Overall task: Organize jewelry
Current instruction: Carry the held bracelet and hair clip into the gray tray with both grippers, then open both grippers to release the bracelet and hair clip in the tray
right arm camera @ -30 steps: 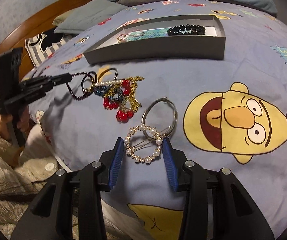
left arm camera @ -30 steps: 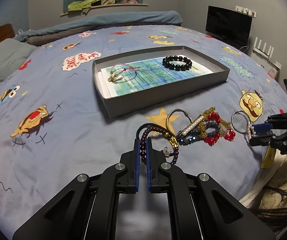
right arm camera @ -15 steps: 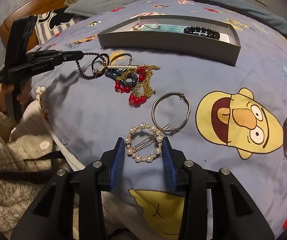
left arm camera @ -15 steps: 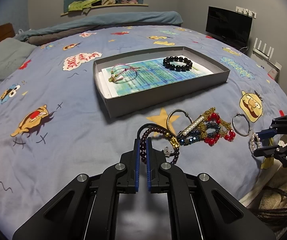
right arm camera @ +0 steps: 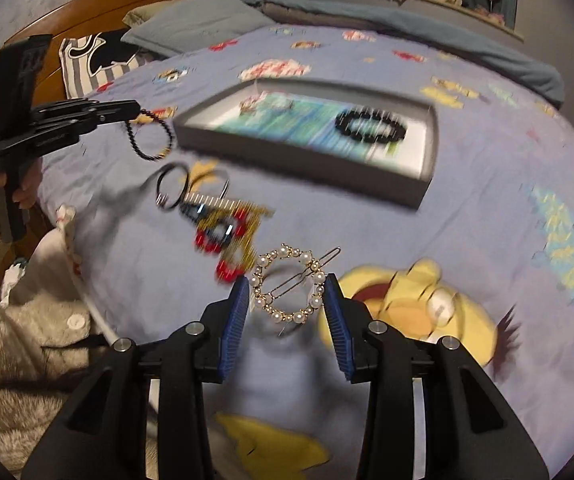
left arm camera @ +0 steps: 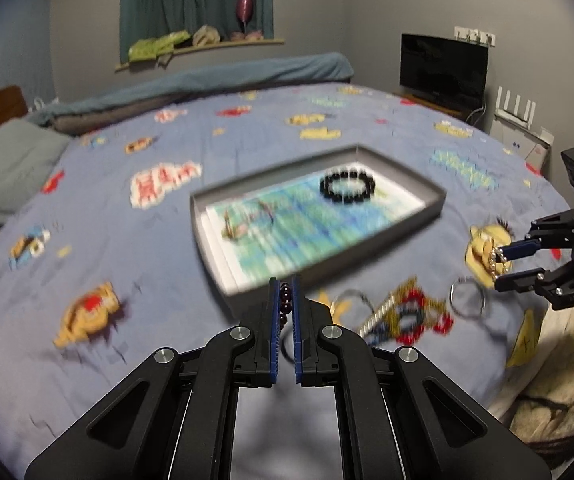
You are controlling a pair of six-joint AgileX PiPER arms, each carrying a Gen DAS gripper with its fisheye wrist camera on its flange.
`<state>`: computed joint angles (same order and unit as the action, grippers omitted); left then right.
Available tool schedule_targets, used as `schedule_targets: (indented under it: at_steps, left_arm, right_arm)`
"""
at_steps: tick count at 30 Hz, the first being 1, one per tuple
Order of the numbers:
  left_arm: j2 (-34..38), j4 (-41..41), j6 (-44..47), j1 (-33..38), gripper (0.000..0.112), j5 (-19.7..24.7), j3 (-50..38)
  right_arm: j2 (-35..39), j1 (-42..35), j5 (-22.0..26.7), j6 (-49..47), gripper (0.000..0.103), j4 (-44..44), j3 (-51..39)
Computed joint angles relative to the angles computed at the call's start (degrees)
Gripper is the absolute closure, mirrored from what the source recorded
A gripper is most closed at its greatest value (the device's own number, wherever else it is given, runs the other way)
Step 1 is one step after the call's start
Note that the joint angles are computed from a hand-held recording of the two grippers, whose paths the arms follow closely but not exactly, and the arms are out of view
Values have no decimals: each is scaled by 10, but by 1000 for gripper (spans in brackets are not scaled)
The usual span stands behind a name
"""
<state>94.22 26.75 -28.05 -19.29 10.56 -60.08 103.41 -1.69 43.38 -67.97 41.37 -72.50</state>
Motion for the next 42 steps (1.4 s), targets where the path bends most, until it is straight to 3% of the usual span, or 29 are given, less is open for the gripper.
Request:
schedule_targets:
  at_steps: [8,18,31,42]
  left_arm:
    - [58,-56,90,10,106,24,-129]
    - [170,-144,169,18,106,60,-245]
    - [271,-275,236,65,106,153,-345]
    - [295,-247,202,65,106,173,-354]
  right_arm:
    - [62,22,-13,85,65,-56,-146]
    - [197,47,21,236,65,-144,-342]
    - [286,70,55,335,65,-227,-451]
    - [294,75,48,352,64,-238,-458]
